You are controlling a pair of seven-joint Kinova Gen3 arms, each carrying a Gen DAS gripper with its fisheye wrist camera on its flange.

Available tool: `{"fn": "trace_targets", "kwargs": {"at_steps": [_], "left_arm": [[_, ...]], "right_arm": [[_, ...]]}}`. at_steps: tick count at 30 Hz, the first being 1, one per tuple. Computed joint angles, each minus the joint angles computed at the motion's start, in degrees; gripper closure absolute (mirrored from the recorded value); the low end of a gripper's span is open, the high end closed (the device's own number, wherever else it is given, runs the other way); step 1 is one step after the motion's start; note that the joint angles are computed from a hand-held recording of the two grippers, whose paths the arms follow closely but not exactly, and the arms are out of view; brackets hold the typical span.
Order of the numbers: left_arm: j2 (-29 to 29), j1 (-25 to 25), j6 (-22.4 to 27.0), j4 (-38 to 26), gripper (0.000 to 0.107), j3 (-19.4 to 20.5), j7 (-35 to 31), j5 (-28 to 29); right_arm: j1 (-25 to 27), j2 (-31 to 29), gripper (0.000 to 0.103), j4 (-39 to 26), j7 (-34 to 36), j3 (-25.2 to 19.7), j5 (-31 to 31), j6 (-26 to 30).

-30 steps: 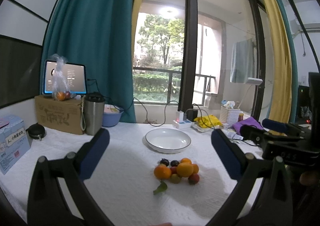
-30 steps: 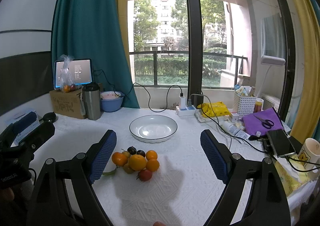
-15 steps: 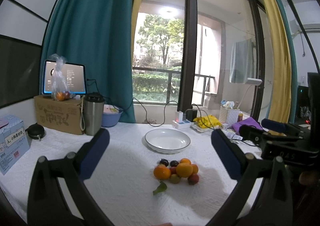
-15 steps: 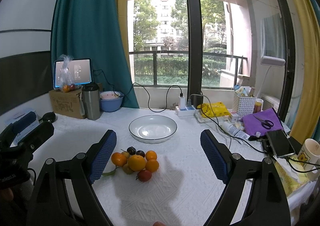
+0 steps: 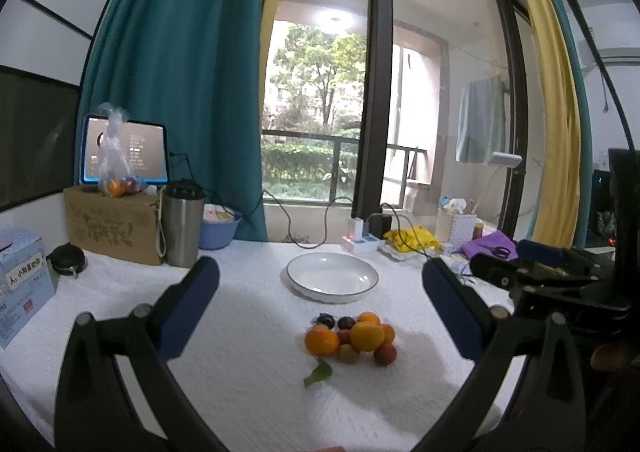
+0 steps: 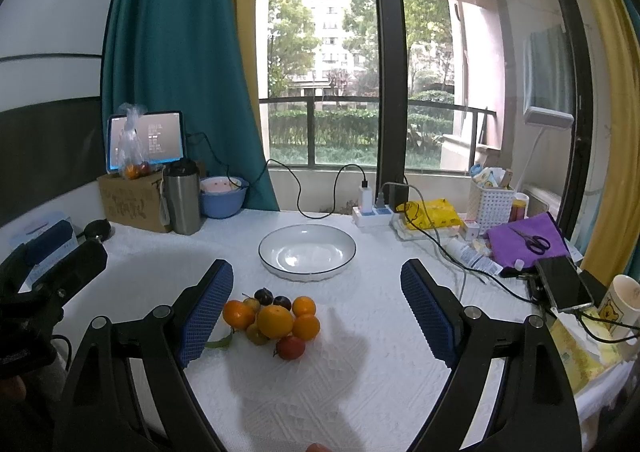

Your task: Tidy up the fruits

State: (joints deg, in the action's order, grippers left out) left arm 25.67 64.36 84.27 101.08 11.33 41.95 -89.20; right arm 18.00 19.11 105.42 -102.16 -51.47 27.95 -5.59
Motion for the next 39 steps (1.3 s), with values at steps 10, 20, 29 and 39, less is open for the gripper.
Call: {"fn": "trace_targets", "kwargs": {"at_steps": [10,20,29,39], "left_arm": [[-1.49,-5.9,-11.55,1.11,0.006,0.41,-2.3,2.96],[-2.46,-12.91,-27.31,2.43,0.006,-1.98,-5.02,6.68],[-2.04,-18.19,-39.0,1.86,0.018,-4.63,-9.34,10.02],[-1.53,-21.59,-50.2,0.46,0.041,-8.84,-15.68,16.33]], "right_arm": [[-4.65,5.09,0.015,-4.61,7.04,2.02,-4.54,6.64],[-8.61,14.81,0.024,-15.15,16.82,0.48,-9.65,20.17],[-14.07,21.47,0.034,-25.81,25.3,2.27,-14.84,30.34],[-19.35,24.88,0.05,-33.92,33.66,6.62,-20.01,37.5]]}}
